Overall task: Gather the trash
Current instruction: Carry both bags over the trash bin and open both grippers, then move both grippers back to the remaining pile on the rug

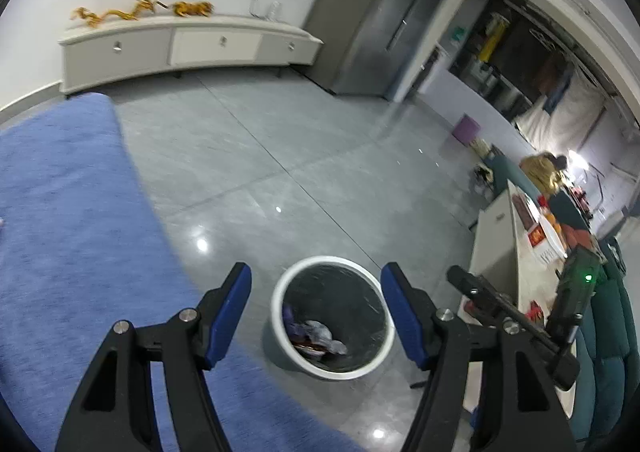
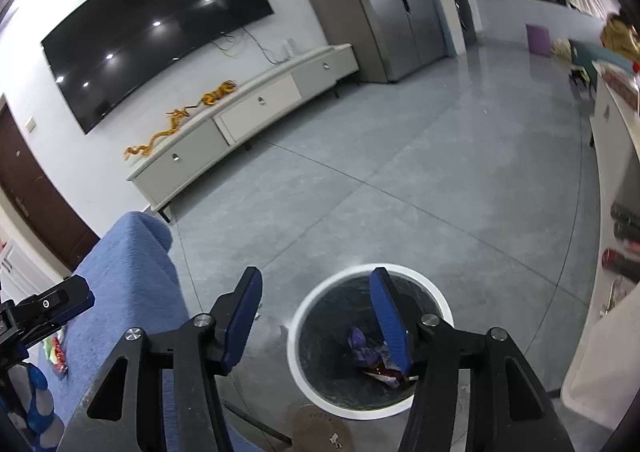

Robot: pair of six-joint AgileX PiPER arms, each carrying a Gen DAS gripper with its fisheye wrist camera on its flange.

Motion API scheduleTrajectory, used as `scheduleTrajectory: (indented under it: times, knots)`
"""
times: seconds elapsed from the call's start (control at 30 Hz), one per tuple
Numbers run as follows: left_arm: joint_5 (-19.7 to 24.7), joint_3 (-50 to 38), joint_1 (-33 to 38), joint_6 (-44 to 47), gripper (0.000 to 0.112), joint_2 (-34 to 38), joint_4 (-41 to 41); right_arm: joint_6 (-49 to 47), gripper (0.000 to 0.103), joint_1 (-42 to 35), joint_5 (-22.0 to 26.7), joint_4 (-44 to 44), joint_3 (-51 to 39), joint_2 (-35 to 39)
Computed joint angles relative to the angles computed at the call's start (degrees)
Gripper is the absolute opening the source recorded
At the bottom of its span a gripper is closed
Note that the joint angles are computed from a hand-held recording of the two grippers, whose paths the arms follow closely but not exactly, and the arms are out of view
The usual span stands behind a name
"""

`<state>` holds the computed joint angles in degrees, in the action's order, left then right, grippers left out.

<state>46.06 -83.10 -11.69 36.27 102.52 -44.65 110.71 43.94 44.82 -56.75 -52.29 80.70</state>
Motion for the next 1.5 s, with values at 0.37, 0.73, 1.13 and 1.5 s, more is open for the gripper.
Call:
scheduleTrajectory:
  times: [0.37,0.73,1.13,1.5]
  knots:
    - [1.10,9.11,23.08,8.30,0.071,-9.17,-5.45,-9.48,0.056,2.49,0.41,2.67,-12.72,8.52]
    - [3.77,10.05,35.80,13.15,0.071,-10.21,-9.36,-17.17,0.056,4.95,-1.69,5.52,-24.61,17.51]
    - [4.02,10.75,42.49,18.46,0.071,-6.35,-8.80,-25.80,0.056,7.24,1.60,10.47,-33.60,22.78]
    - [5.94,-0.45,50.32,17.77,0.071,5.37,-6.31,-44.57,0.056,6.99,1.38,21.98,-51.93,34.26]
